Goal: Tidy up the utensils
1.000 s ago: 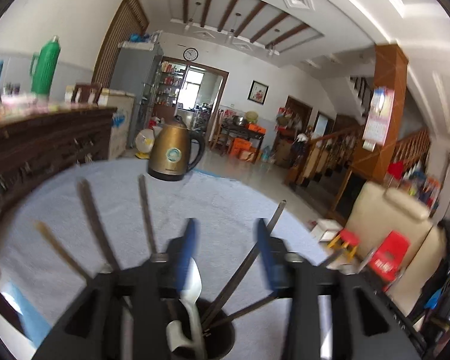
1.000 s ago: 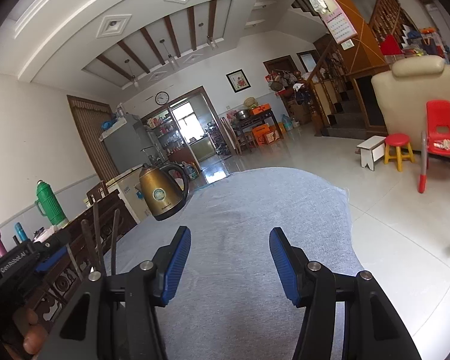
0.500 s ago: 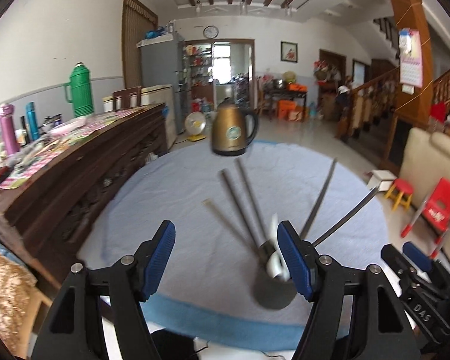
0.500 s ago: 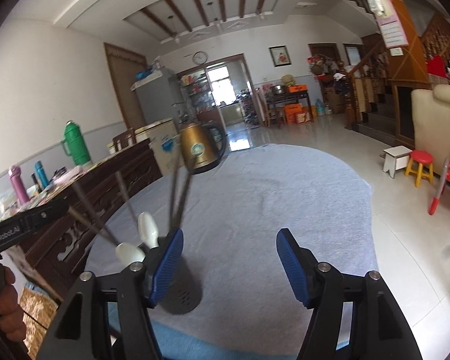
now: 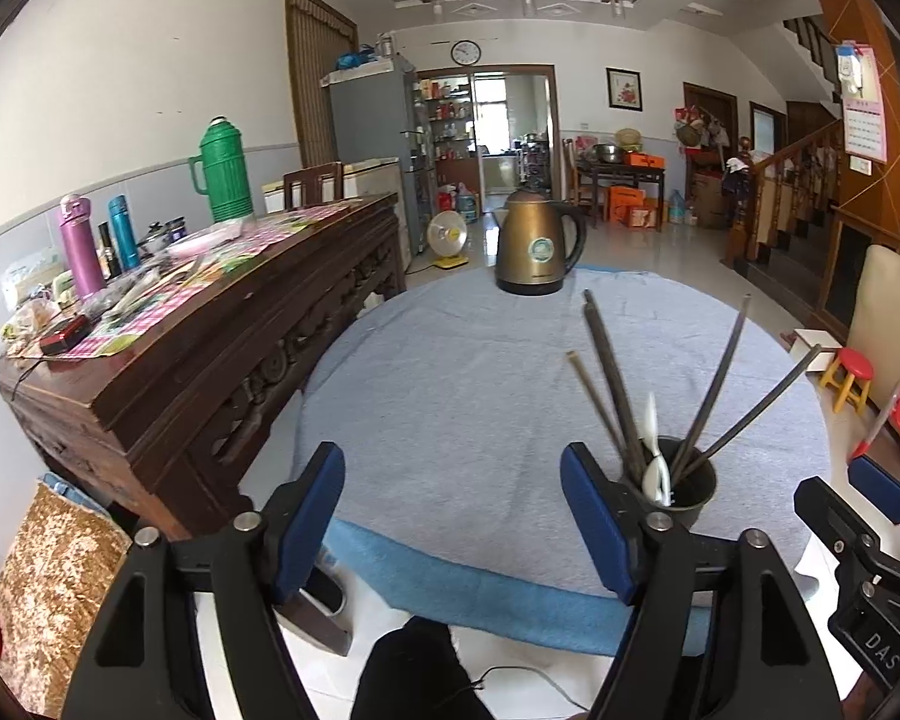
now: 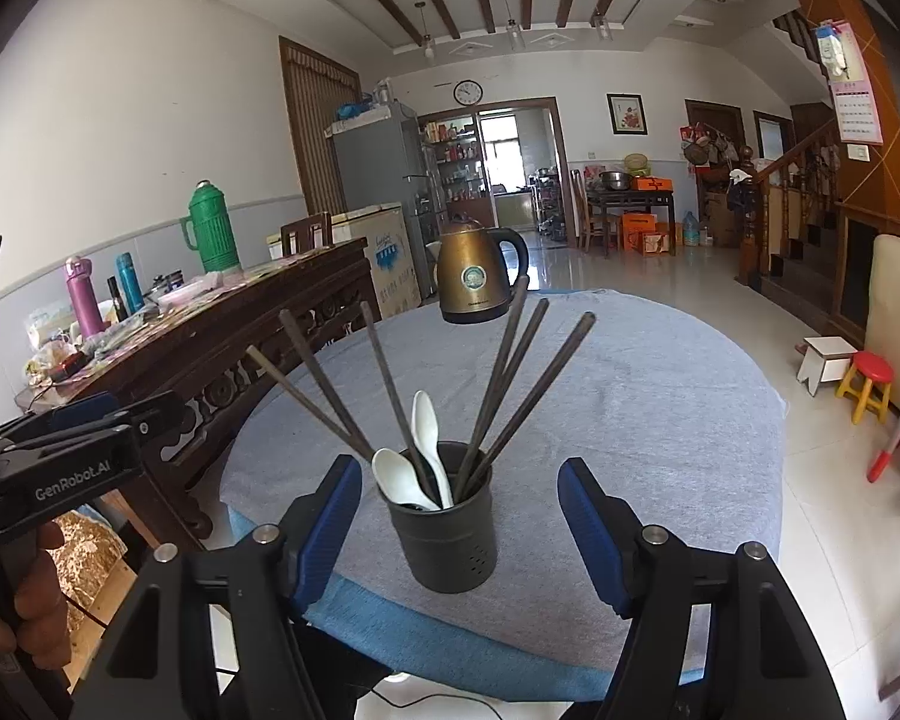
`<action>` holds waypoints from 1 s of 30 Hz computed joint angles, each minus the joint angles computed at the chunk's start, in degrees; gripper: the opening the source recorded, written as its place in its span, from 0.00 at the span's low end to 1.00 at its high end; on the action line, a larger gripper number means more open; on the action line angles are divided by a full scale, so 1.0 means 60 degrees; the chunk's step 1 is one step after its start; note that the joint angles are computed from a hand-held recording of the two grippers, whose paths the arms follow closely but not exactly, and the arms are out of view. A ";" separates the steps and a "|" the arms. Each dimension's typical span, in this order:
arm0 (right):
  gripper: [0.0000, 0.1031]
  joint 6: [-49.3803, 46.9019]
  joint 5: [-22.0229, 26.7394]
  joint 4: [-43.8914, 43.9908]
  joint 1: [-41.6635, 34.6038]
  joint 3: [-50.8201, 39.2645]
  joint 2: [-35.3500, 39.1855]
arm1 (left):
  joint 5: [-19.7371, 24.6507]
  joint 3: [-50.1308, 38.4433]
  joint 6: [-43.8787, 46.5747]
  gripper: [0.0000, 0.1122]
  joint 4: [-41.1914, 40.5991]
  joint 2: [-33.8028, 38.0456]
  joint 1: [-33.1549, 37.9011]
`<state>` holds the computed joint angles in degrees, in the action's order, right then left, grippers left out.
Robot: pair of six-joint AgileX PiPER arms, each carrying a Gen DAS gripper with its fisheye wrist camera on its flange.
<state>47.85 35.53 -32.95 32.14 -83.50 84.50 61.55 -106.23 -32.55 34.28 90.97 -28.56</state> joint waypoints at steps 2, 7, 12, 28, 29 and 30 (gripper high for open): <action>0.70 0.0021 0.0249 0.0019 0.0155 -0.0176 0.0092 | 0.0035 0.0142 -0.0077 0.69 0.0169 -0.0111 0.0004; 0.70 0.0181 0.0951 -0.0236 0.0502 -0.0499 0.0309 | 0.0208 0.0430 -0.0190 0.73 0.0335 -0.0324 0.0085; 0.70 0.0387 0.1390 -0.0486 0.0885 -0.0640 0.0379 | 0.0575 0.0602 -0.0638 0.74 0.0969 -0.0372 -0.0108; 0.70 0.0450 0.2472 -0.0791 0.1341 -0.1104 0.0632 | 0.0522 0.0825 -0.0294 0.74 0.0680 -0.0580 -0.0231; 0.70 0.0480 0.2518 -0.0813 0.1347 -0.1114 0.0645 | 0.0491 0.0910 -0.0316 0.74 0.0725 -0.0615 -0.0276; 0.70 0.0506 0.2578 -0.0833 0.1355 -0.1151 0.0666 | 0.0493 0.0932 -0.0299 0.74 0.0741 -0.0624 -0.0308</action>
<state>50.88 51.00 -37.95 40.27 -90.41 88.49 64.51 -100.64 -34.34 38.73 87.22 -30.41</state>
